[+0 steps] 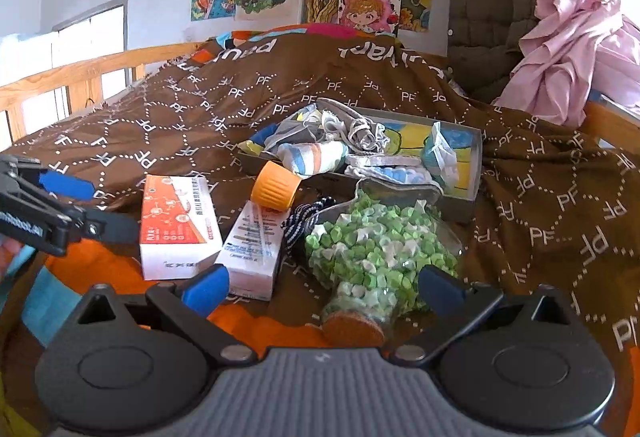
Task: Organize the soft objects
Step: 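Move both open tools back toward the remaining pile, then grasp the orange silicone cup with the left tool while the right tool grasps the striped sock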
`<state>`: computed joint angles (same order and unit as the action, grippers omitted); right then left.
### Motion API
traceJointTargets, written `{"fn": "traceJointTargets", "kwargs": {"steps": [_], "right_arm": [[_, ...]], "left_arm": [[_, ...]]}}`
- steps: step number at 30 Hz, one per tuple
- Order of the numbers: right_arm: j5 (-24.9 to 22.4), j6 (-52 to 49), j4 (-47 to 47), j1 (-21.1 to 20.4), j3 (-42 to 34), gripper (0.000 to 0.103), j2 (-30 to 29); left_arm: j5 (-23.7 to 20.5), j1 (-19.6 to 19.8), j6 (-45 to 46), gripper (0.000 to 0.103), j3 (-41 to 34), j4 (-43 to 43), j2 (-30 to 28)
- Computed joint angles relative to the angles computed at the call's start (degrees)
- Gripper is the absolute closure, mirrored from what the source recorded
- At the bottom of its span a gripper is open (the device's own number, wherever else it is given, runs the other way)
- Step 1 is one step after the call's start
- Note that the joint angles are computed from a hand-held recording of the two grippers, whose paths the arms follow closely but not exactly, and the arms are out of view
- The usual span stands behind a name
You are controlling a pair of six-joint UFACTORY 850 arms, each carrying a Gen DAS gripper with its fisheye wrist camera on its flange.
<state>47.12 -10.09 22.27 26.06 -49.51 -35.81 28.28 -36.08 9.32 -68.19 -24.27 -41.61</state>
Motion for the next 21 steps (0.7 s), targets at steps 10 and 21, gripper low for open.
{"fn": "traceJointTargets", "kwargs": {"steps": [10, 21], "right_arm": [[-6.0, -10.0, -8.4, -3.6, -9.6, 0.000, -4.7], [-28.0, -9.5, -41.7, -7.4, -23.1, 0.000, -8.5]], "left_arm": [[-2.6, 4.8, -11.5, 0.001, -4.5, 19.0, -2.5], [-6.5, 8.7, -26.6, 0.001, -16.5, 48.6, -9.6]]}}
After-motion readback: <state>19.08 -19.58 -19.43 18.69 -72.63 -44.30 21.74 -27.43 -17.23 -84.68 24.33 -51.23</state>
